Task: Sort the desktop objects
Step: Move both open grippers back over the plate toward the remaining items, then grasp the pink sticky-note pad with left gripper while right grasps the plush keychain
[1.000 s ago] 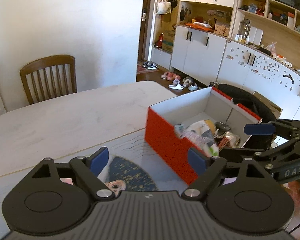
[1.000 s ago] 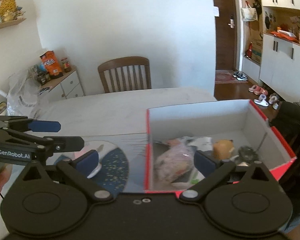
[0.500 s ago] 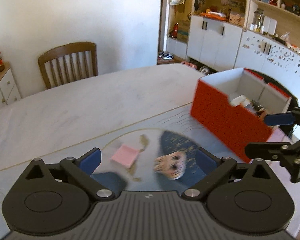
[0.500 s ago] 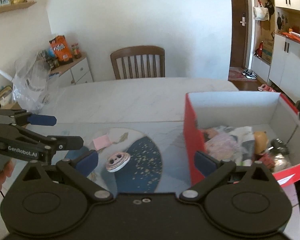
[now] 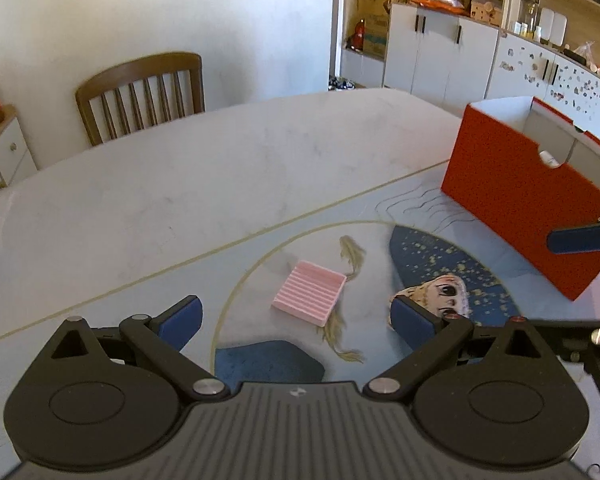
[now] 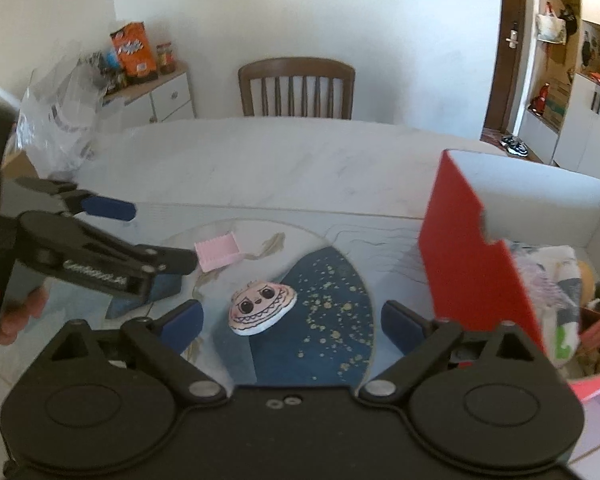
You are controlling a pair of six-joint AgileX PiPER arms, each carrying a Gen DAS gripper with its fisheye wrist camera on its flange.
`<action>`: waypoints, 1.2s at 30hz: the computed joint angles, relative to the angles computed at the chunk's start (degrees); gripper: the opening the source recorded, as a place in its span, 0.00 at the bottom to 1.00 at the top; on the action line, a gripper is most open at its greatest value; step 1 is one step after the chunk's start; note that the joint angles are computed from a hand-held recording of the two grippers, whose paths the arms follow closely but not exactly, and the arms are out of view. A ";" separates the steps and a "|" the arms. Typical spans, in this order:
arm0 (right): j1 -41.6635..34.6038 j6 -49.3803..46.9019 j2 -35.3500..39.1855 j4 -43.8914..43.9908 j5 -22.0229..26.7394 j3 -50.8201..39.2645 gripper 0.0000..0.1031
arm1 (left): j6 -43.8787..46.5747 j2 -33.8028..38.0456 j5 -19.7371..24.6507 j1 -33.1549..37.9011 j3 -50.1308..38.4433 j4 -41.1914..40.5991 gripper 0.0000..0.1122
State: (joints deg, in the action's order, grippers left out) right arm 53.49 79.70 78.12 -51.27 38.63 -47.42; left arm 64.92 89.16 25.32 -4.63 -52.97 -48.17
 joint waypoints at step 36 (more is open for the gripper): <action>-9.03 -12.85 11.66 5.68 -13.12 -3.62 0.49 | 26.81 8.12 -1.41 -0.09 0.09 -20.86 0.56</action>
